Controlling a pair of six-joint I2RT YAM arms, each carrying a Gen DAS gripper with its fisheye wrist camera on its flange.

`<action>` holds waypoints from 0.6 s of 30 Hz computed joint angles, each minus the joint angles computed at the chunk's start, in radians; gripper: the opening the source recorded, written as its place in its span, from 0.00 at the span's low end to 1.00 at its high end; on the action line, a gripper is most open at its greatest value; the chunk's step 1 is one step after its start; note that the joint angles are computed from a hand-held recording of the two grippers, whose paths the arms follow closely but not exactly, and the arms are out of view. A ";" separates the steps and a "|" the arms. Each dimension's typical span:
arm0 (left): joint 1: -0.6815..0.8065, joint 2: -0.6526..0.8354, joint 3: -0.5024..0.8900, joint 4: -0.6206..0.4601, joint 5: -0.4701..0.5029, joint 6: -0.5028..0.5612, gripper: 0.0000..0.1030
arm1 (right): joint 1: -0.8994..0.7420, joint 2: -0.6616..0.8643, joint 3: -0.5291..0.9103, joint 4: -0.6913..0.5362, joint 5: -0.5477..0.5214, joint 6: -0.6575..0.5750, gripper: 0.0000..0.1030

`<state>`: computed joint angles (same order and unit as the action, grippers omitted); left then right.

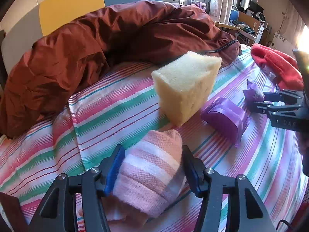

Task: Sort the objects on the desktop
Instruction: 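Grasp the pink sock with the left gripper while the right gripper grasps a purple packet, then carry the pink sock and purple packet over the gold tray with both grippers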

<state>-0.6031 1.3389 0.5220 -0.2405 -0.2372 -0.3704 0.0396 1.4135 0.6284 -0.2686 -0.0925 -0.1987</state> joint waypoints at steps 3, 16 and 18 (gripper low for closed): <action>-0.018 -0.030 -0.026 0.008 -0.030 -0.050 0.46 | -0.002 -0.005 0.002 -0.008 -0.014 -0.006 0.55; -0.210 -0.142 -0.059 -0.196 -0.208 -0.365 0.43 | 0.030 -0.026 0.000 -0.048 -0.050 -0.032 0.55; -0.262 -0.195 -0.076 -0.258 -0.236 -0.451 0.43 | 0.033 -0.031 0.002 -0.060 -0.064 -0.036 0.55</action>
<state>-0.8653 1.1438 0.4463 -0.4985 -0.4737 -0.8209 0.0731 1.3823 0.6301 -0.3281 -0.1564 -0.2349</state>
